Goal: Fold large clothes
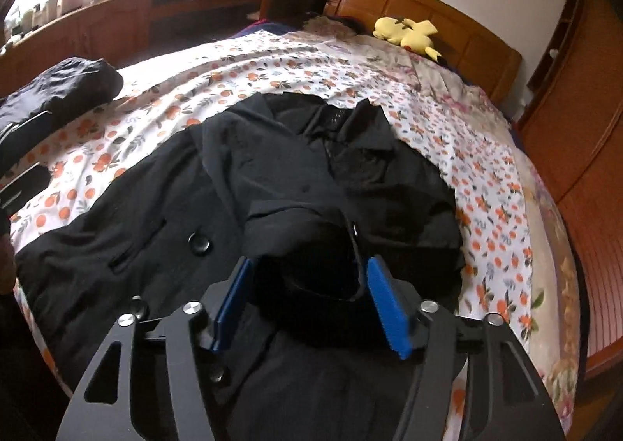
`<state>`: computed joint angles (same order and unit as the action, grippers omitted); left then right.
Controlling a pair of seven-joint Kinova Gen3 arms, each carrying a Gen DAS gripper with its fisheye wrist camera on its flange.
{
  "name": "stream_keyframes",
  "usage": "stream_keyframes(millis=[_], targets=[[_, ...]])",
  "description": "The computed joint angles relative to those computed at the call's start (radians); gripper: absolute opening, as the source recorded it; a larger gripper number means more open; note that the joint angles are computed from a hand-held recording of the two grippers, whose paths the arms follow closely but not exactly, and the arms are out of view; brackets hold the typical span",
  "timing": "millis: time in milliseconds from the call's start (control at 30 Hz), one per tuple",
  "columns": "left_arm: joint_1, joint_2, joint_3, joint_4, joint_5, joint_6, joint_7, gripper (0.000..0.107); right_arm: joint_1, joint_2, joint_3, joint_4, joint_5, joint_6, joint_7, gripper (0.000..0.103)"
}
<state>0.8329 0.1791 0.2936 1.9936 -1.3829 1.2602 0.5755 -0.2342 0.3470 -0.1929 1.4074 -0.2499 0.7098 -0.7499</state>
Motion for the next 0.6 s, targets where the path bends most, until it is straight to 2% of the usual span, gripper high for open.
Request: stream_keyframes(millis=[267, 400, 467, 600], targets=[[-0.002, 0.032, -0.011, -0.033, -0.011, -0.033, -0.032, 0.1, 0.101, 0.008, -0.014, 0.031, -0.13, -0.018, 0.045, 0.059], [0.002, 0.054, -0.024, -0.057, -0.012, -0.05, -0.054, 0.1, 0.143, 0.063, -0.018, -0.016, -0.202, 0.003, 0.009, 0.057], [0.004, 0.063, -0.031, -0.067, -0.012, -0.058, -0.065, 0.1, 0.161, 0.086, -0.025, -0.032, -0.238, -0.002, -0.011, 0.051], [0.01, 0.077, -0.044, -0.079, -0.008, -0.067, -0.077, 0.1, 0.175, 0.143, -0.034, -0.09, -0.282, 0.013, -0.077, 0.051]])
